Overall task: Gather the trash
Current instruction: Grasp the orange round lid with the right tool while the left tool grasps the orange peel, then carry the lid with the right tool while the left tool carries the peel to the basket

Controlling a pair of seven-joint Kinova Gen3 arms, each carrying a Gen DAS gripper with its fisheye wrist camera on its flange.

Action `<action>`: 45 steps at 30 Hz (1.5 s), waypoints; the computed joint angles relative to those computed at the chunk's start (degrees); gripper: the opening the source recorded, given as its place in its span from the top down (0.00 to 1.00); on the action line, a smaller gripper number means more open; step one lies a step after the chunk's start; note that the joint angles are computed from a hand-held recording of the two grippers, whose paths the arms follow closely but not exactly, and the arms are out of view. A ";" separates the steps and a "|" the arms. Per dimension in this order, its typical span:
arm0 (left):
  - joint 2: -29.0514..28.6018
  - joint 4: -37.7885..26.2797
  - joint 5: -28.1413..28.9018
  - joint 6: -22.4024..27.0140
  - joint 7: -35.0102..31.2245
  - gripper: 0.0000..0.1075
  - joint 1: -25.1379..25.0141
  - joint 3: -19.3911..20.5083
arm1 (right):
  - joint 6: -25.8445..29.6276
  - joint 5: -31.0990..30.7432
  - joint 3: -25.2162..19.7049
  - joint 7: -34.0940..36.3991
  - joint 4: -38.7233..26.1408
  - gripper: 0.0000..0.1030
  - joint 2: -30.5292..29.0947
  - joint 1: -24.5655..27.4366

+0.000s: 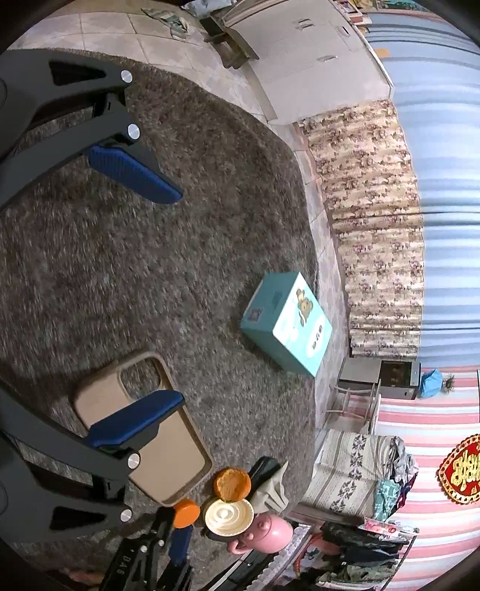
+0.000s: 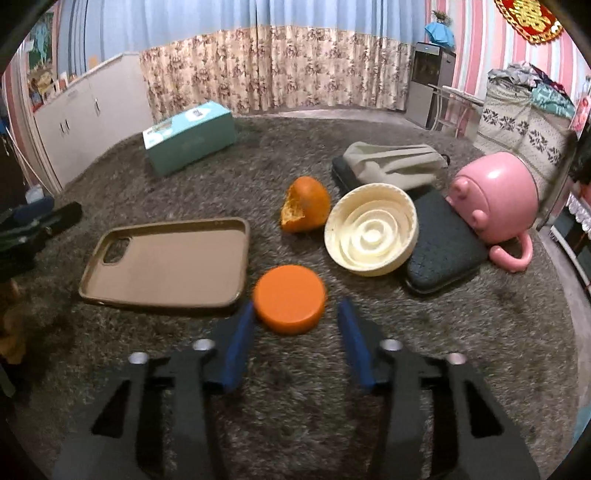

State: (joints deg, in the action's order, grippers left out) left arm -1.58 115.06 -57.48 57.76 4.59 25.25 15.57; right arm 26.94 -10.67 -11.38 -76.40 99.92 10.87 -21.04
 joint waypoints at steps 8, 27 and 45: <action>3.94 -5.16 -1.38 -4.42 -1.89 0.09 1.71 -0.22 | -3.96 1.76 3.14 -2.09 6.37 0.63 -5.69 2.53; 19.22 -24.46 13.23 -13.41 -24.18 0.63 5.27 -8.83 | -6.00 -0.90 9.06 -0.44 13.71 0.63 -11.95 12.40; 14.15 -24.32 7.60 -10.87 -22.65 0.96 15.32 -9.31 | -6.48 -11.41 17.66 8.36 18.25 0.63 -20.17 13.23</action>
